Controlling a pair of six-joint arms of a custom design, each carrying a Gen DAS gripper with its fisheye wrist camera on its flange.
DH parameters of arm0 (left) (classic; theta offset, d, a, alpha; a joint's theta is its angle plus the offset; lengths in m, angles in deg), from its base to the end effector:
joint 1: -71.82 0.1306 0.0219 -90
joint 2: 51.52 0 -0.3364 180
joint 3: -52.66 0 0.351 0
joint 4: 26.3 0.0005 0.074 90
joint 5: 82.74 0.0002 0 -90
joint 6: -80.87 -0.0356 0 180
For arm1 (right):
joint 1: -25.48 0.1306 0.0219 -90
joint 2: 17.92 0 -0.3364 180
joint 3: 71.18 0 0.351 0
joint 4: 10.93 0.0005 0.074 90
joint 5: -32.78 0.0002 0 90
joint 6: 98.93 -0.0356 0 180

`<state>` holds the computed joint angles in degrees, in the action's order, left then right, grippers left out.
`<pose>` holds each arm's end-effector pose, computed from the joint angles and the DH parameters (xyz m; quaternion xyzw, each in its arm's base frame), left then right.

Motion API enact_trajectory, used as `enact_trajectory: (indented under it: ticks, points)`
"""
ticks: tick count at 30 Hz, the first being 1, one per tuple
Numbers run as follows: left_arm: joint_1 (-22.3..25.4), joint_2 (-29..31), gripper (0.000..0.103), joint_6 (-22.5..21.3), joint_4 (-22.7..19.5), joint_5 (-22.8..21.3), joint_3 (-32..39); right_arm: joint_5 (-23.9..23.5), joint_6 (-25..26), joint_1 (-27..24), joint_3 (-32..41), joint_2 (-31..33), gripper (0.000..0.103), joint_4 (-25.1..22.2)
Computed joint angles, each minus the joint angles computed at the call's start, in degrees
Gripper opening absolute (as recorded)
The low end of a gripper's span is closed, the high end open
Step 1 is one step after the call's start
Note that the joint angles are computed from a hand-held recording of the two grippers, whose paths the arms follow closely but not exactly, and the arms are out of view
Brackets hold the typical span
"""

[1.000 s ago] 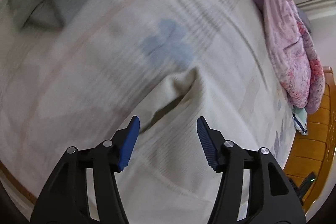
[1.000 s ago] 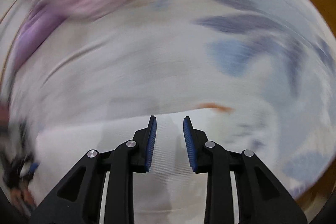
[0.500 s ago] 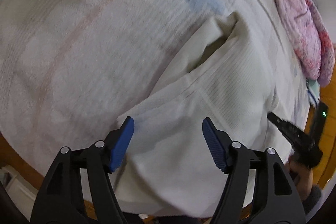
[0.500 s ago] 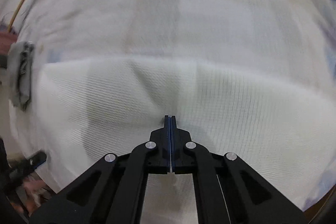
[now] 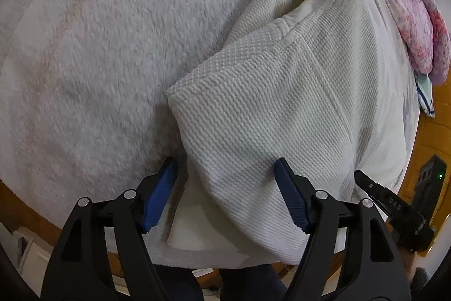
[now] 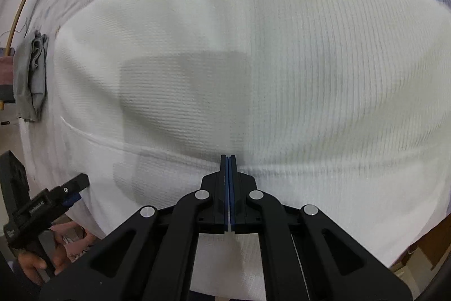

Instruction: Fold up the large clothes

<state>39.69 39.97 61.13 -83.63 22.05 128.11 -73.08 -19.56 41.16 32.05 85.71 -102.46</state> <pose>0.3326 -0.2202 0.2660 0.3029 -0.9335 0.1916 0.0094 0.4291 0.1301 0.3469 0.0413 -0.9894 -0.1305 0.0476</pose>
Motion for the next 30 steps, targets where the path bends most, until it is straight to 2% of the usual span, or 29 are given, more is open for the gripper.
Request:
enact_trajectory:
  ticks: [3,6,8,12,14,19,23,29,30]
  points:
    - [-0.2,0.5,0.074,-0.9,-0.4,0.4,0.4,1.7,0.1,0.6,-0.8,-0.3,0.000,1.2]
    - [0.1,1.0,0.074,-1.3,-0.3,1.1,0.8,0.9,-2.0,0.6,-0.9,-1.3,0.000,0.0]
    - [0.1,1.2,0.075,-1.1,0.2,1.5,0.9,-2.0,-4.0,0.7,-3.0,-2.7,0.000,-1.6]
    - [0.0,-0.9,0.075,-1.3,1.2,2.4,-1.6,-0.4,-4.4,1.6,-10.6,-8.5,0.000,1.3]
    - [-0.3,-2.4,0.076,-0.4,2.1,2.8,-3.3,-0.9,-5.2,1.3,-12.7,-9.9,0.000,2.6]
    - [-1.1,-5.1,0.076,2.3,3.2,3.5,-5.9,-1.9,-6.7,1.4,-14.6,-12.7,0.000,0.3]
    - [-1.7,-6.5,0.076,4.0,3.8,3.6,-7.2,-2.7,-8.7,2.5,-18.8,-16.5,0.000,1.2]
    - [-1.6,-9.5,0.076,6.2,5.6,3.9,-10.0,-2.3,-6.8,2.8,-19.2,-14.7,0.000,3.4]
    - [-1.6,-10.4,0.076,6.8,5.7,3.9,-10.7,-2.5,-7.7,3.9,-16.2,-12.5,0.000,3.5]
